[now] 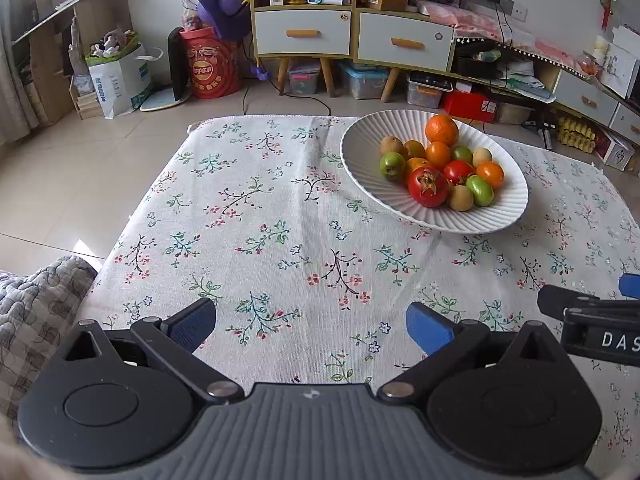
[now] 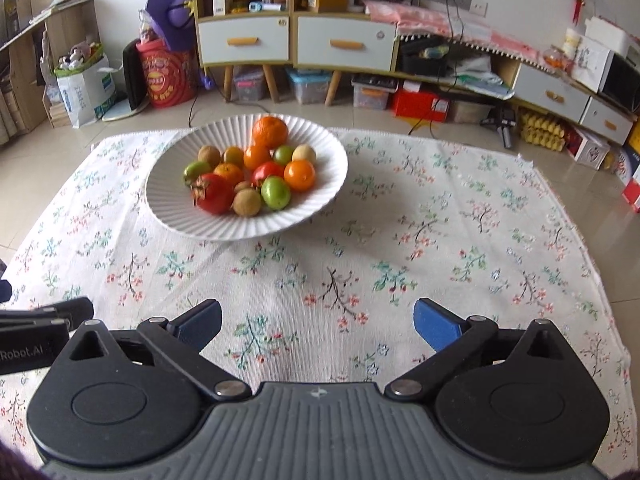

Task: Organize fruits

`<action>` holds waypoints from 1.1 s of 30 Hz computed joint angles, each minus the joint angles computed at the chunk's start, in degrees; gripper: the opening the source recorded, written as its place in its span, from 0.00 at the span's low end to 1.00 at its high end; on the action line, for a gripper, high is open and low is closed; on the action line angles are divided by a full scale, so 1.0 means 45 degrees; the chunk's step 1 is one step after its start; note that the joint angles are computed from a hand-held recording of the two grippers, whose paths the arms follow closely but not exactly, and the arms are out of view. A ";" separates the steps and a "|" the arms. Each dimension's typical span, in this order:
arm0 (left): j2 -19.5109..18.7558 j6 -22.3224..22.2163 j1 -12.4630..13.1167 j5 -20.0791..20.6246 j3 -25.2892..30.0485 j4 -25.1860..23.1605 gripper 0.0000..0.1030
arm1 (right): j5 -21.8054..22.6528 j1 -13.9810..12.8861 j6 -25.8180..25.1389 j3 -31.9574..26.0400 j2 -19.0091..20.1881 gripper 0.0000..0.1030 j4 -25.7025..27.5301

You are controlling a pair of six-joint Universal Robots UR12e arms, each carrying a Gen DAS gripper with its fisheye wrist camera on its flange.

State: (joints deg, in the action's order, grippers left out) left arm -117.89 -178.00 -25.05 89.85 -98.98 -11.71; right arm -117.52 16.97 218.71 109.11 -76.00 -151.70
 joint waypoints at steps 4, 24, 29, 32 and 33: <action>-0.0008 -0.0019 -0.0047 0.0123 0.0021 -0.0058 0.98 | 0.0332 -0.0003 0.0277 -0.0013 -0.0063 0.99 0.0282; 0.0066 0.0046 -0.0084 0.0153 -0.0028 0.0023 0.98 | 0.0189 0.0187 0.0301 -0.0110 -0.0106 0.99 0.0311; 0.0062 0.0038 -0.0075 0.0151 -0.0021 0.0001 0.98 | 0.0193 0.0190 0.0297 -0.0102 -0.0112 0.99 0.0306; 0.0065 0.0047 -0.0068 0.0131 -0.0018 -0.0035 0.98 | 0.0194 0.0191 0.0303 -0.0104 -0.0111 0.99 0.0310; 0.0067 0.0046 -0.0064 0.0123 -0.0020 -0.0044 0.98 | 0.0194 0.0191 0.0303 -0.0104 -0.0111 0.99 0.0310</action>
State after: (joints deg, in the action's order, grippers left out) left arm -117.59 -177.79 -25.34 90.40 -99.07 -11.91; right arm -116.65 17.83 220.08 108.64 -76.50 -150.31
